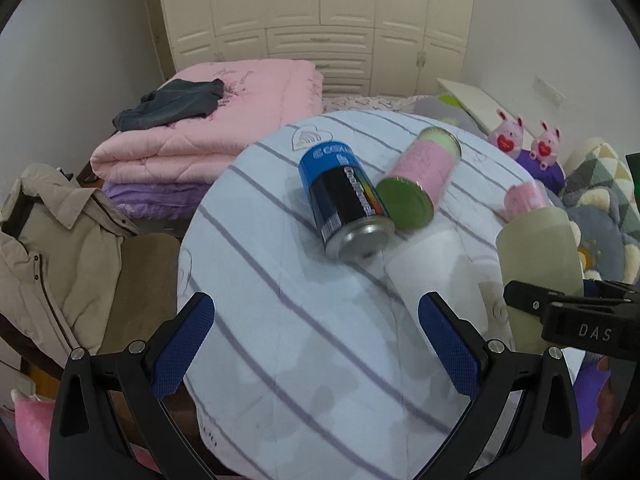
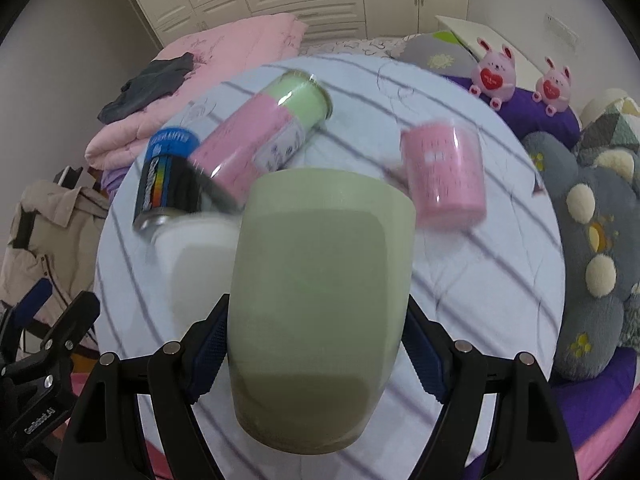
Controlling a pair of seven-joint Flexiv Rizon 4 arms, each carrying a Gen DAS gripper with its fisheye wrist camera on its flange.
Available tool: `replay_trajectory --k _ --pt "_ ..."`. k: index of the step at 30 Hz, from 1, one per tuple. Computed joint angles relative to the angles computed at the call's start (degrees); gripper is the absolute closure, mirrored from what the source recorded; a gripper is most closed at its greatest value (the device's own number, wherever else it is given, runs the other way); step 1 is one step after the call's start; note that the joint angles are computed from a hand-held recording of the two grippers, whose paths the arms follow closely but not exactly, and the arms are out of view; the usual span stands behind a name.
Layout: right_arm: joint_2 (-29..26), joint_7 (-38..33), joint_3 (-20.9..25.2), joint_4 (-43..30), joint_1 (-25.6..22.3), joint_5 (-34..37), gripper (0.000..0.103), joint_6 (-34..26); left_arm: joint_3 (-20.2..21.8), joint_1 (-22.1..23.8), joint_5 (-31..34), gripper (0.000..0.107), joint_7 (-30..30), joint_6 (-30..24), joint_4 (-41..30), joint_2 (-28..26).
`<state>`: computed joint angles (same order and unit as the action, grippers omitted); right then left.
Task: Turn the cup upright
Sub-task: 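Lift the pale green cup with the right gripper and carry it aside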
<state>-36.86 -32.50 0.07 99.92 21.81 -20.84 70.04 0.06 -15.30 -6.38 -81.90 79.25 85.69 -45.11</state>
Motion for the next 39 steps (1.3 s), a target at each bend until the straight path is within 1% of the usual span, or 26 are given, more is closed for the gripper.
replay_trajectory --k 2,8,11,17,21,24,29,33,35,37,39 --pt "0.5 0.4 0.2 1.2 0.3 0.3 0.023 0.2 -0.6 0.4 0.2 0.004 0.4 0.8 2.1 0.8" --pt "1.4 1.2 1.2 4.7 1.2 0.8 0.023 1.5 0.3 0.0 0.8 0.004 0.4 2.1 5.9 2.1" --pt "1.2 0.7 2.5 5.4 1.0 1.8 0.023 1.3 0.8 -0.2 1.1 0.004 0.4 2.4 7.3 2.4" --pt "1.0 0.5 3.7 5.2 0.4 4.0 0.022 0.3 0.8 -0.1 0.9 0.004 0.5 1.3 7.9 2.4" --pt "1.9 1.3 2.5 5.8 1.6 3.0 0.022 -0.6 1.1 -0.2 1.3 0.004 0.1 1.5 8.4 2.9" --pt "2.4 2.2 2.0 6.6 2.1 2.2 0.022 0.2 0.6 0.1 1.2 0.004 0.3 2.3 9.0 3.2" --pt "3.3 2.5 2.3 7.4 2.0 1.8 0.022 0.3 0.9 -0.7 1.3 0.004 -0.2 2.2 9.2 3.8" --pt "4.5 2.0 2.6 8.6 1.5 1.7 0.022 1.7 1.3 -1.4 1.3 0.004 -1.2 1.4 9.6 4.6" --pt "5.5 2.4 2.0 9.9 1.6 1.3 0.022 2.8 0.2 -1.1 1.0 0.004 -1.3 1.5 10.6 5.5" --pt "6.4 3.1 0.8 11.4 2.0 0.3 0.022 4.6 -2.5 0.2 0.1 0.004 -0.2 1.2 11.6 6.4" --pt "7.2 3.4 0.3 12.7 1.8 -0.1 0.022 6.1 -2.4 -0.6 -0.2 0.004 -0.4 0.7 11.7 6.9"
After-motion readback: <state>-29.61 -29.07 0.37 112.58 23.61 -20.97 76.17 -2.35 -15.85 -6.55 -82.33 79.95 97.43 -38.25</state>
